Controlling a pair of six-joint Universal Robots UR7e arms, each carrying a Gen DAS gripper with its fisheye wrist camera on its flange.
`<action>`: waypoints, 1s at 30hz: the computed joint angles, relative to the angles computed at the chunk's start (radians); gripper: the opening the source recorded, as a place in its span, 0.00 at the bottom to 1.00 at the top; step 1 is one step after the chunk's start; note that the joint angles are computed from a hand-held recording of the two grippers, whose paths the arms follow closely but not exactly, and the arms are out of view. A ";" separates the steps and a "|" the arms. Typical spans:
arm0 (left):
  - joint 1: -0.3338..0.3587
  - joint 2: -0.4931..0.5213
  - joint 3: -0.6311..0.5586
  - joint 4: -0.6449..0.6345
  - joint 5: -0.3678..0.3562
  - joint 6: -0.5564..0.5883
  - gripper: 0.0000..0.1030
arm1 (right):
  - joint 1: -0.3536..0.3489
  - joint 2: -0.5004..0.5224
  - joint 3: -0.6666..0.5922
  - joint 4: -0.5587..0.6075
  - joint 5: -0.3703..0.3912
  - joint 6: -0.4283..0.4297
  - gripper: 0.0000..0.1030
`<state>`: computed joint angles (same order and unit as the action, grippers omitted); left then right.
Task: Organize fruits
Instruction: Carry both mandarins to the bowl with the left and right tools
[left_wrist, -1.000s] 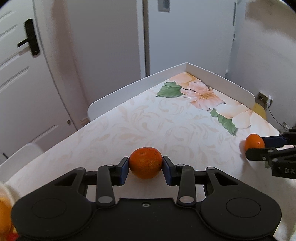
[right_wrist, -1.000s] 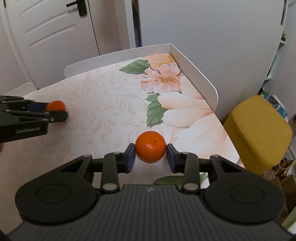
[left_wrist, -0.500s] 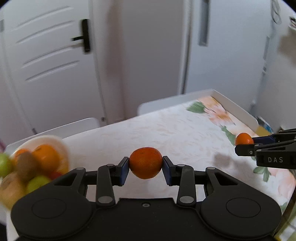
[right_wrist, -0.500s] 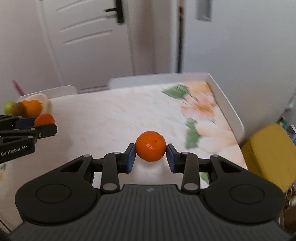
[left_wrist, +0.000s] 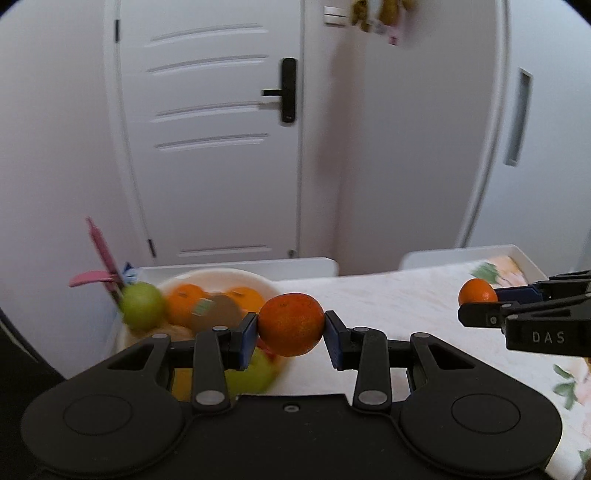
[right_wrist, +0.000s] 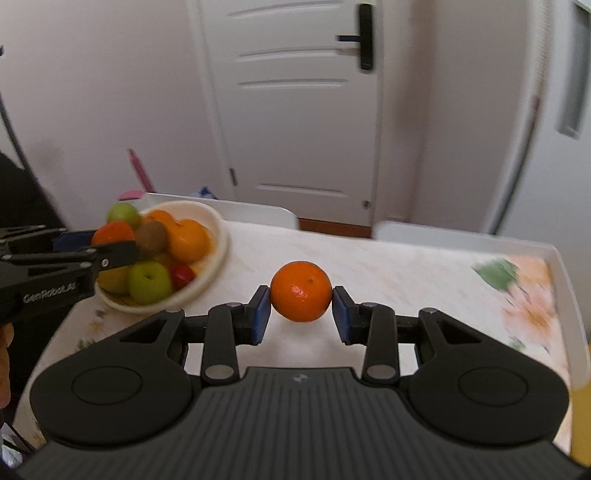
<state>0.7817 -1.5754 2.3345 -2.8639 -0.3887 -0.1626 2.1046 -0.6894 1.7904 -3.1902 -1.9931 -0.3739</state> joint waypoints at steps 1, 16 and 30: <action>0.009 -0.006 -0.008 -0.012 0.007 0.025 0.41 | 0.003 0.015 -0.021 0.010 0.008 -0.004 0.50; 0.281 0.105 -0.289 -0.024 -0.174 0.366 0.41 | 0.029 0.228 -0.295 0.149 0.015 0.027 0.50; 0.392 0.193 -0.410 0.119 -0.286 0.356 0.47 | 0.019 0.290 -0.378 0.213 -0.024 0.072 0.50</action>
<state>1.1735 -1.3821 1.9248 -2.7445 -0.6746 0.1934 2.1239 -0.3996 1.4121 -2.9773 -2.0171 -0.3021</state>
